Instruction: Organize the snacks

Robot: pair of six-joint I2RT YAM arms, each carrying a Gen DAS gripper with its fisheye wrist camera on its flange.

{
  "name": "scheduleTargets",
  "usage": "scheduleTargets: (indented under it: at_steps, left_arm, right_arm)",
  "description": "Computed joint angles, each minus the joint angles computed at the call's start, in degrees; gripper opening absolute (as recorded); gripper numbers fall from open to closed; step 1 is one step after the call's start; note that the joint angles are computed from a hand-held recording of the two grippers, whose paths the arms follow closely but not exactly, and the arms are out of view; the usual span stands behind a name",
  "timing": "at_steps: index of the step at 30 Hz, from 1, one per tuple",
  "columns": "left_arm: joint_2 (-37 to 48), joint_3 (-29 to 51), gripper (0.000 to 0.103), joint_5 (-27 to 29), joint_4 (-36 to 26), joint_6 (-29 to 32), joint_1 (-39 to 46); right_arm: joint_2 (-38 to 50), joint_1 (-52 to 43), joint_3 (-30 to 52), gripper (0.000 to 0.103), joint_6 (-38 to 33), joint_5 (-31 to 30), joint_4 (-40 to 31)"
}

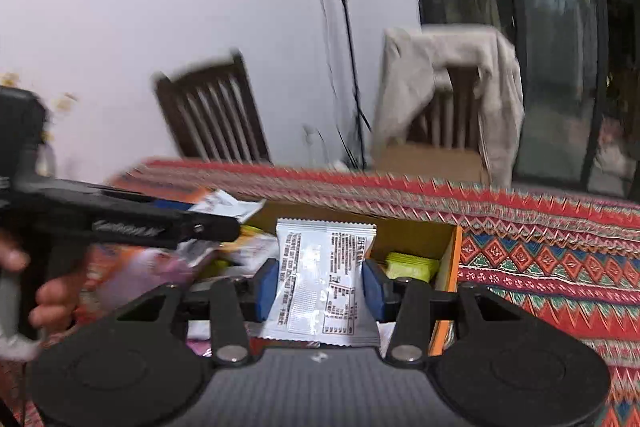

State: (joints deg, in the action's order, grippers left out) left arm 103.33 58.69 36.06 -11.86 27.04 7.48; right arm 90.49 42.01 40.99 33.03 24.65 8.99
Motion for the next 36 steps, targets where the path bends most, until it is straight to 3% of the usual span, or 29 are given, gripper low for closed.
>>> scheduleTargets:
  at_steps: [2,5,7,8,13,17,20,25,29,32,36]
  left_arm:
    - [4.68,4.44,0.052,-0.48,-1.49,-1.76,-1.17]
    - [8.11,6.40,0.074,-0.18,1.20,-4.94,-1.73]
    - [7.92,5.49,0.076,0.21,3.57,-5.78,-1.47]
    - [7.73,5.71,0.076,0.73,2.78,-4.71,-1.17]
    - [4.01,3.52,0.076,1.44,0.65,0.13,1.05]
    - [-1.24,1.66,0.076,2.71,-3.97,4.62,3.91]
    - [-7.12,0.06,0.082,4.96,-9.17,8.75,7.30]
    - [-16.10,0.13,0.089,11.35,-22.19,19.21,16.92]
    - [-21.82,2.05,0.100,17.96,-35.66,31.22,27.27]
    - [-23.12,4.72,0.102,23.38,-50.88,46.89,37.04]
    - [-20.72,7.22,0.103,27.07,-73.98,74.55,52.07]
  right_arm:
    - [6.84,-5.67,6.28,0.044,-1.57,-5.40,-1.83]
    - [15.64,-10.44,14.68,0.048,-1.71,-11.27,-4.72]
    - [18.70,-11.75,16.19,0.064,-0.80,-13.20,-2.84]
    - [19.20,-12.12,15.94,0.065,0.02,-13.37,-1.22]
    - [15.97,-11.37,10.76,0.071,0.90,-11.97,4.13]
    - [9.73,-8.42,8.49,0.071,0.33,-7.40,0.57]
    - [3.01,-5.72,6.81,0.073,0.24,-3.60,-4.27]
    - [-10.30,3.75,5.63,0.080,4.20,7.71,-18.76]
    - [-18.35,15.56,8.75,0.089,13.00,19.63,-36.71]
    - [-19.77,26.53,13.68,0.094,25.88,28.91,-53.59]
    - [-13.66,41.94,22.75,0.099,55.26,37.07,-81.94]
